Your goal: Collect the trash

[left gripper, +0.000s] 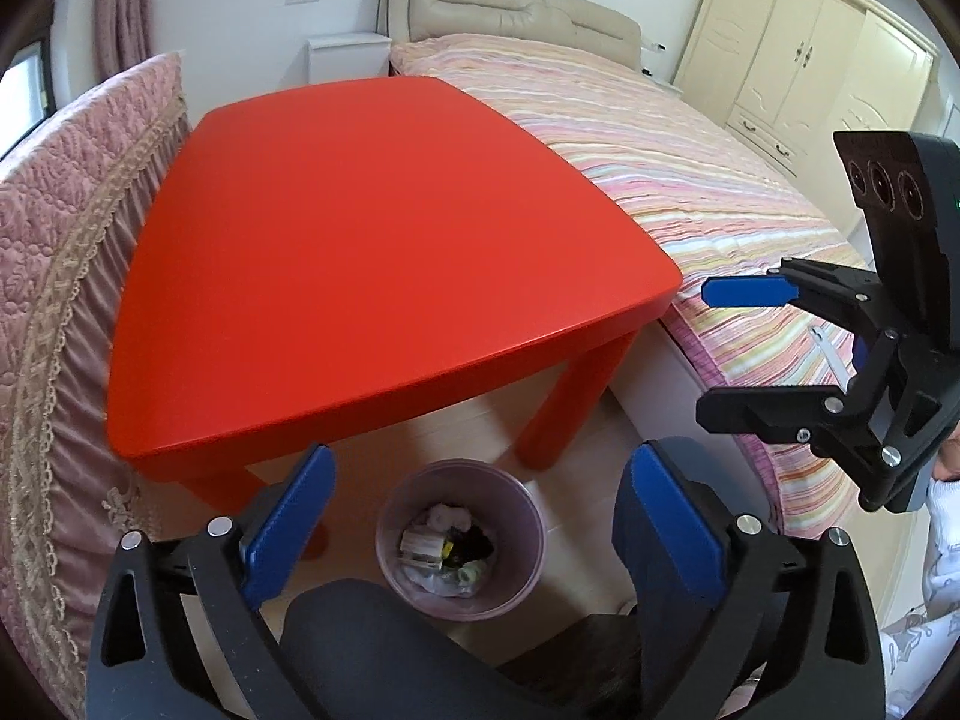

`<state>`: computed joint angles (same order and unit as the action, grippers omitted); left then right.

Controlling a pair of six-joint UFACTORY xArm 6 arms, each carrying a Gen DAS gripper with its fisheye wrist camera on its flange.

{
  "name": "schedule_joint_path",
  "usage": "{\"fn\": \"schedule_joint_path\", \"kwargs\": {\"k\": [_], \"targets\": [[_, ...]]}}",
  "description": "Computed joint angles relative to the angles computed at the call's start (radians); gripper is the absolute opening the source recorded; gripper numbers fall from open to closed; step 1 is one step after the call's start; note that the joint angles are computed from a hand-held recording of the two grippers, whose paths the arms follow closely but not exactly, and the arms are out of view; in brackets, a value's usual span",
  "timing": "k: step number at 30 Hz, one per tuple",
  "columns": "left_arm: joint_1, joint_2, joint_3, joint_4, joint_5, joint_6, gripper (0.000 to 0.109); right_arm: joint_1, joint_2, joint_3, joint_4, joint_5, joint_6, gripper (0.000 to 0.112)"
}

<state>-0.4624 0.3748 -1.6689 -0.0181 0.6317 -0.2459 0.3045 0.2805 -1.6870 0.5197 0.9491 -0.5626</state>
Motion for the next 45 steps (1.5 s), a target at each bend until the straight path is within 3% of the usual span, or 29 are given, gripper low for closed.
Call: {"fn": "schedule_joint_path", "kwargs": {"k": [9, 20, 29, 33, 38, 45], "targets": [[0.01, -0.022, 0.015, 0.052, -0.009, -0.07, 0.095, 0.008, -0.017, 0.013, -0.015, -0.054, 0.028, 0.1], [0.042, -0.02, -0.046, 0.179, 0.006, -0.185, 0.095, 0.018, 0.059, -0.14, -0.072, -0.079, 0.115, 0.1], [0.067, 0.035, -0.188, 0.211, 0.032, -0.174, 0.096, 0.021, 0.15, -0.325, -0.093, -0.058, 0.137, 0.1], [0.08, 0.068, -0.243, 0.117, 0.032, -0.103, 0.097, 0.019, 0.177, -0.377, -0.087, -0.044, 0.138, 0.1], [0.079, 0.092, -0.284, 0.092, 0.051, -0.076, 0.097, 0.018, 0.201, -0.421, -0.081, -0.029, 0.137, 0.1], [0.074, 0.095, -0.291, 0.205, 0.058, -0.166, 0.097, 0.019, 0.216, -0.44, -0.077, -0.015, 0.137, 0.1]]}}
